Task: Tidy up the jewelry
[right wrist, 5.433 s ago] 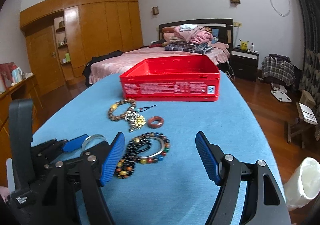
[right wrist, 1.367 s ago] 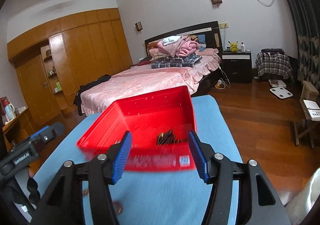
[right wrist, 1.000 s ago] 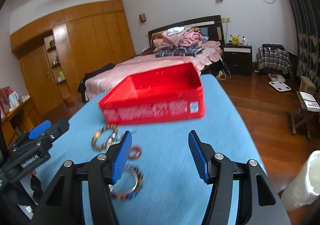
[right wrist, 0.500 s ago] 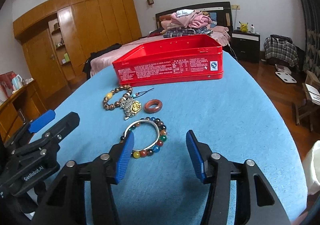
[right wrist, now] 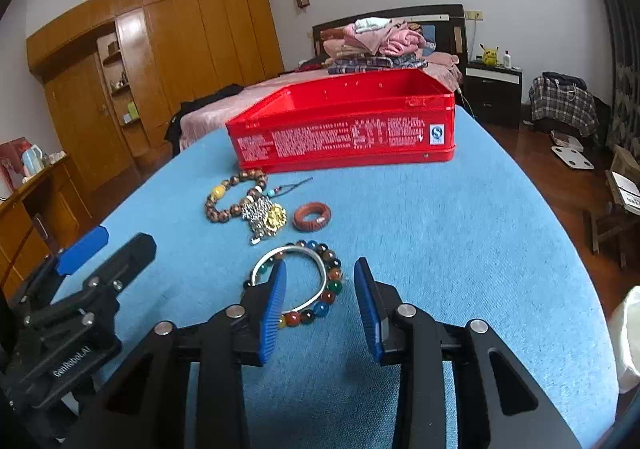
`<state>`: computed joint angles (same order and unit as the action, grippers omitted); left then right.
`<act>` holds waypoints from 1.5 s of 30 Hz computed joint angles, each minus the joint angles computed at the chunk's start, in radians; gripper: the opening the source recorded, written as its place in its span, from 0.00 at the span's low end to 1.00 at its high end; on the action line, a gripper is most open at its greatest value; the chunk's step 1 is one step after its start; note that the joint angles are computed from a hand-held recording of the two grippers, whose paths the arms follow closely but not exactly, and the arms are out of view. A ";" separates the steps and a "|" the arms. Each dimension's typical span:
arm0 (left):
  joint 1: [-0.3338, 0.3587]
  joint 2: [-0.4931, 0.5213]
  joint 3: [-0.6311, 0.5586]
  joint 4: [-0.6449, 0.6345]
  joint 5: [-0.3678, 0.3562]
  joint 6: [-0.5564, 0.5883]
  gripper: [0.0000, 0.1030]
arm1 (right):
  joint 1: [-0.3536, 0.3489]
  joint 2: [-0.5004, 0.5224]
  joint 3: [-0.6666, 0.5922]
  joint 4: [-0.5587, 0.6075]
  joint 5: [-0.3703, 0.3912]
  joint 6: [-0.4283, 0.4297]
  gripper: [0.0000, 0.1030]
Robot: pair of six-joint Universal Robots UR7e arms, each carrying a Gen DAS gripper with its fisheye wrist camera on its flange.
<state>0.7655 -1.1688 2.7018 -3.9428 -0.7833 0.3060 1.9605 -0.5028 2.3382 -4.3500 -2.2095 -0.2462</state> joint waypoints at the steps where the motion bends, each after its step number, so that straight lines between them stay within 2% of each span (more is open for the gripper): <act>1: 0.001 0.000 0.001 -0.002 -0.001 0.000 0.77 | -0.001 0.001 0.000 0.004 -0.001 0.003 0.34; 6: 0.007 -0.002 -0.001 0.002 -0.007 0.001 0.77 | -0.016 -0.006 0.013 0.017 0.015 0.024 0.31; 10: 0.002 0.001 0.004 -0.002 -0.004 -0.001 0.77 | -0.030 -0.016 0.029 0.027 0.043 0.036 0.16; 11: 0.002 0.001 0.003 -0.001 -0.003 -0.002 0.77 | -0.032 -0.018 0.031 0.026 0.046 0.035 0.10; 13: 0.002 0.001 0.003 -0.001 -0.003 -0.002 0.77 | -0.037 -0.024 0.040 0.019 0.065 0.041 0.07; 16: -0.001 0.003 0.005 0.005 0.002 -0.010 0.77 | -0.023 -0.021 0.042 -0.018 0.087 -0.001 0.04; 17: -0.001 0.002 0.005 0.007 0.003 -0.010 0.77 | -0.017 -0.022 0.041 -0.020 0.096 -0.013 0.00; 19: -0.003 0.004 0.005 0.004 0.005 -0.010 0.77 | -0.018 -0.029 0.046 -0.016 0.149 -0.025 0.00; 23: 0.004 0.001 0.002 0.009 0.002 -0.010 0.77 | -0.014 -0.029 0.040 0.026 0.189 -0.033 0.00; 25: 0.006 -0.001 0.003 0.013 0.001 -0.012 0.77 | -0.013 -0.029 0.036 0.042 0.183 -0.030 0.00; 29: 0.011 -0.005 0.001 0.022 -0.003 -0.014 0.77 | -0.008 -0.023 0.035 -0.005 0.138 -0.027 0.03; 31: 0.012 -0.008 0.001 0.025 -0.005 -0.014 0.77 | -0.014 -0.024 0.036 -0.013 0.114 -0.015 0.11; 32: 0.011 -0.006 0.002 0.022 -0.004 -0.013 0.77 | -0.020 -0.028 0.038 -0.002 0.105 0.000 0.19; 33: 0.012 -0.007 0.002 0.024 -0.004 -0.014 0.77 | -0.029 -0.029 0.040 0.001 0.103 0.012 0.22; 38: 0.011 -0.007 0.003 0.025 -0.004 -0.016 0.77 | -0.050 -0.032 0.043 0.021 0.122 0.023 0.22; 40: 0.009 -0.005 0.005 0.023 -0.002 -0.015 0.77 | -0.040 -0.029 0.031 0.038 0.102 0.002 0.19; 42: 0.008 0.001 0.004 0.020 -0.003 -0.014 0.77 | -0.030 -0.025 0.025 0.038 0.090 -0.017 0.10; 45: 0.008 0.004 0.004 0.016 -0.003 -0.014 0.77 | -0.019 -0.025 0.025 0.023 0.104 -0.047 0.07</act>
